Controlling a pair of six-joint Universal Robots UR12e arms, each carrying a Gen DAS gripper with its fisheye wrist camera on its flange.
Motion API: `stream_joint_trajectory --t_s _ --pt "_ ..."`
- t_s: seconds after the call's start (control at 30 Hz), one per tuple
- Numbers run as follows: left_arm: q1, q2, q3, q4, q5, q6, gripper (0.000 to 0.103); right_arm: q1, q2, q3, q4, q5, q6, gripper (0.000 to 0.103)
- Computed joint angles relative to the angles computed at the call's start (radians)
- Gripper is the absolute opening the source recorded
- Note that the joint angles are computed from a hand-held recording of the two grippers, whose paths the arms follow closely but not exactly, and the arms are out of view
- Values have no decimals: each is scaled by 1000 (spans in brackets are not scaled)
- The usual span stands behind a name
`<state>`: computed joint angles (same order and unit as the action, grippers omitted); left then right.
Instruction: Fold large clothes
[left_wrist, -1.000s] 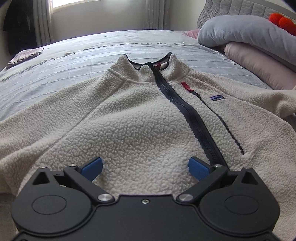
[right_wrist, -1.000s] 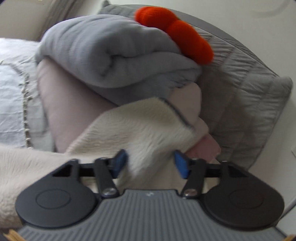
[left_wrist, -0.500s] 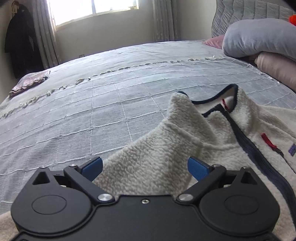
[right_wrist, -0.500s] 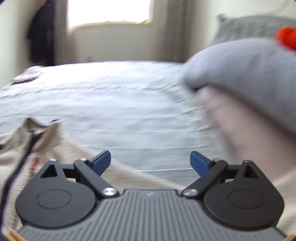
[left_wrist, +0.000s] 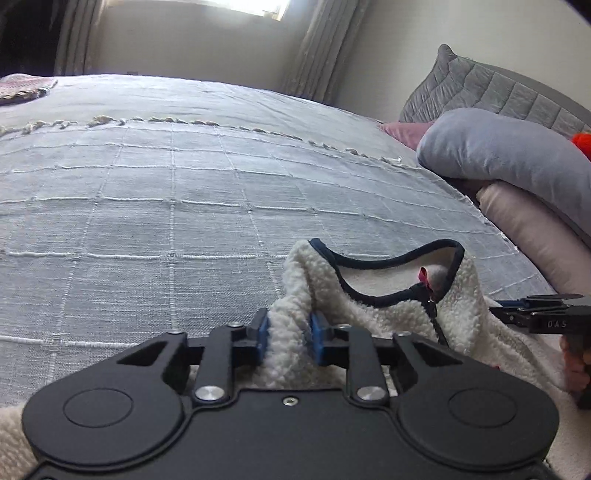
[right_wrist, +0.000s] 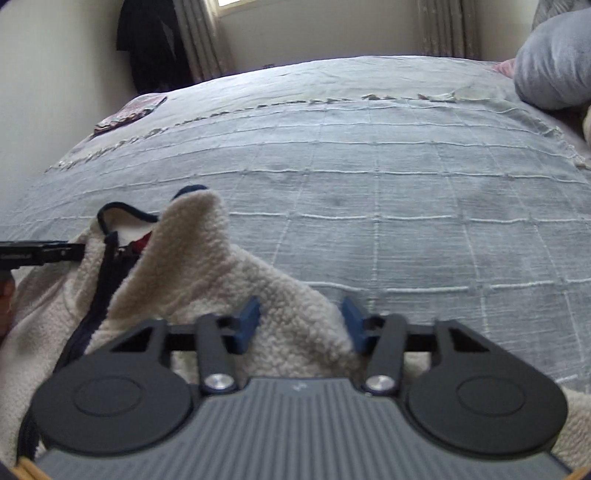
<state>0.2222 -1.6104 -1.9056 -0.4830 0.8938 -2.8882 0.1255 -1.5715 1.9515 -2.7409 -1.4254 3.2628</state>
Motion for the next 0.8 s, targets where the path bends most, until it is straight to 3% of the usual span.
stream_joint_trajectory --t_s 0.03,0.1,0.17,0.23,0.33,0.4,0.47,0.53,0.57,0.63,0.7,0.8 --pt "-2 5 -13 48 15 -21 15 16 2 -6 0 -41 -21 18" --pt "-13 5 -27 121 56 -36 15 37 9 -11 -14 -102 -22 15" --pt "-38 -11 -26 137 130 -22 17 51 21 -14 -23 -148 16 15" --pt "-47 -8 -13 124 165 -24 27 72 26 -16 -38 -202 45 18" --pt "-26 31 -25 106 157 -67 41 109 13 -7 -72 -256 32 27" --pt "-10 71 -48 89 147 -24 46 125 -2 6 -104 -250 2 30" --pt "5 102 -71 69 148 24 47 121 -15 16 -119 -185 26 30" --pt "22 120 -91 58 142 55 47 135 -15 22 -165 -184 33 30" --pt "31 122 -100 57 128 68 47 136 -13 20 -174 -146 19 30" --pt "45 116 -120 75 103 79 48 131 5 -7 -108 -64 4 27" --pt "54 111 -140 121 81 53 49 152 55 -61 -22 -100 -16 26" --pt "45 111 -142 135 95 64 51 158 123 -120 -39 -139 42 24"
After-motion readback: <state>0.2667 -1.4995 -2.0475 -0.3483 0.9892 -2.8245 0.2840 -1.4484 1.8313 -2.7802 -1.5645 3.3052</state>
